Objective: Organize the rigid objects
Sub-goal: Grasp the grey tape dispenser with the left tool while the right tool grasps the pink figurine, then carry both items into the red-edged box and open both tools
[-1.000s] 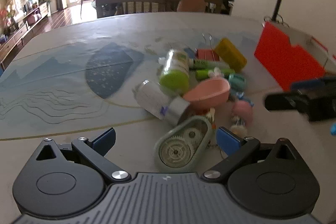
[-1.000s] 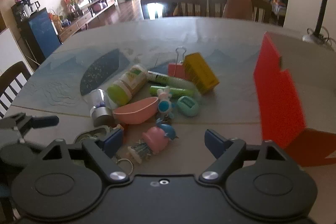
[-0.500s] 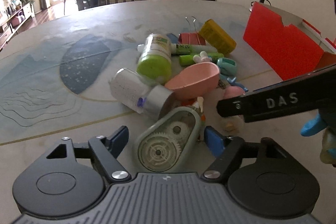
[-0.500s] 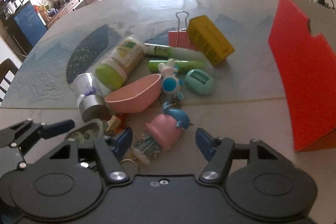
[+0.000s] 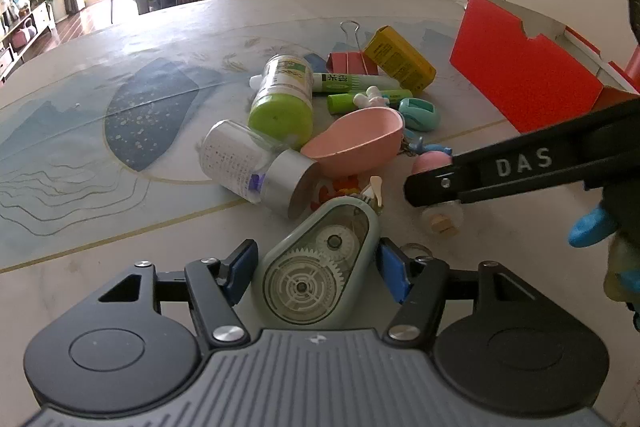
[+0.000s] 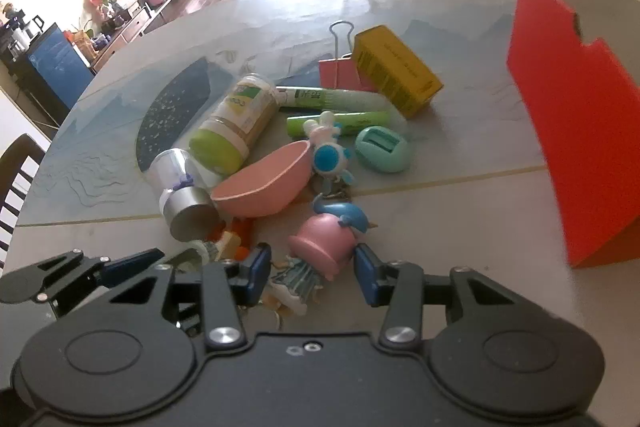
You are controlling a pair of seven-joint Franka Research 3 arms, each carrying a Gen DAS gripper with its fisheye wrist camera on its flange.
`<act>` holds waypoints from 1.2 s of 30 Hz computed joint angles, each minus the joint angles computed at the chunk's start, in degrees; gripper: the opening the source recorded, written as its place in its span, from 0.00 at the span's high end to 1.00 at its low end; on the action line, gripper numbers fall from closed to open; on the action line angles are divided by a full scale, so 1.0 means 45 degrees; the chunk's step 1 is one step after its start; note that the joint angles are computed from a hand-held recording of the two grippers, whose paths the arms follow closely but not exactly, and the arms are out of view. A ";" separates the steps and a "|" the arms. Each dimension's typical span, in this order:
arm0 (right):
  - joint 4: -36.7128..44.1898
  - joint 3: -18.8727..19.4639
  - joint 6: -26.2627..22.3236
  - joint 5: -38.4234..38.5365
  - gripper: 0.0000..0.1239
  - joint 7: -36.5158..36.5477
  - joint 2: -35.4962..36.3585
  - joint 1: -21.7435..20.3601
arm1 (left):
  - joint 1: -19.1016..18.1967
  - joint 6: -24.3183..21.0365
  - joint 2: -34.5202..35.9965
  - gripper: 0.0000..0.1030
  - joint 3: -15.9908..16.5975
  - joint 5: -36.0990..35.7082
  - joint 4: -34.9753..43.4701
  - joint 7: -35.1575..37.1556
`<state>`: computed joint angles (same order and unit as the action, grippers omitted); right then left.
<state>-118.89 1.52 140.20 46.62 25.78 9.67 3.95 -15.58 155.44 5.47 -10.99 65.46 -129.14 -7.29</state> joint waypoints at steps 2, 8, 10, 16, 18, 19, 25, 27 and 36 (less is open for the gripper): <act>0.0008 -0.0068 -0.0109 0.0104 0.65 -0.0036 -0.0085 -0.0112 | 0.0006 0.0088 -0.0051 0.38 -0.0010 -0.0096 -0.0052 -0.0004; 0.0306 -0.0317 -0.0889 0.0625 0.65 -0.0389 -0.0468 -0.0526 | 0.0038 0.0284 -0.0364 0.38 -0.0067 -0.0257 -0.0105 -0.0256; 0.0495 -0.0429 -0.1238 0.0784 0.65 -0.0491 -0.0601 -0.0652 | 0.0051 0.0307 -0.0506 0.38 -0.0112 -0.0214 -0.0009 -0.0251; 0.1479 -0.0738 -0.2197 0.1248 0.64 -0.1012 -0.0654 -0.1066 | 0.0086 0.0050 -0.0669 0.38 -0.0256 -0.0517 0.0885 0.0335; 0.1901 -0.0791 -0.2272 0.1436 0.64 -0.1139 -0.0516 -0.1199 | 0.0079 -0.0078 -0.0517 0.38 -0.0286 -0.0772 0.1420 0.0742; 0.2162 -0.0815 -0.2331 0.1535 0.64 -0.1166 -0.0406 -0.1281 | 0.0070 -0.0105 -0.0386 0.38 -0.0283 -0.0915 0.1729 0.0948; 0.3892 -0.0792 -0.2183 0.2124 0.64 -0.1313 0.0617 -0.1869 | -0.0224 -0.0186 0.0781 0.38 -0.0121 -0.1676 0.3832 0.2118; 0.4565 -0.0740 -0.2043 0.2133 0.64 -0.1204 0.1088 -0.2078 | -0.0380 -0.0196 0.1300 0.38 0.0006 -0.1976 0.4630 0.2562; 0.7464 -0.0285 -0.1909 0.1206 0.64 -0.0453 0.3403 -0.3114 | -0.1352 -0.0895 0.4445 0.38 0.0452 -0.4393 0.9273 0.5746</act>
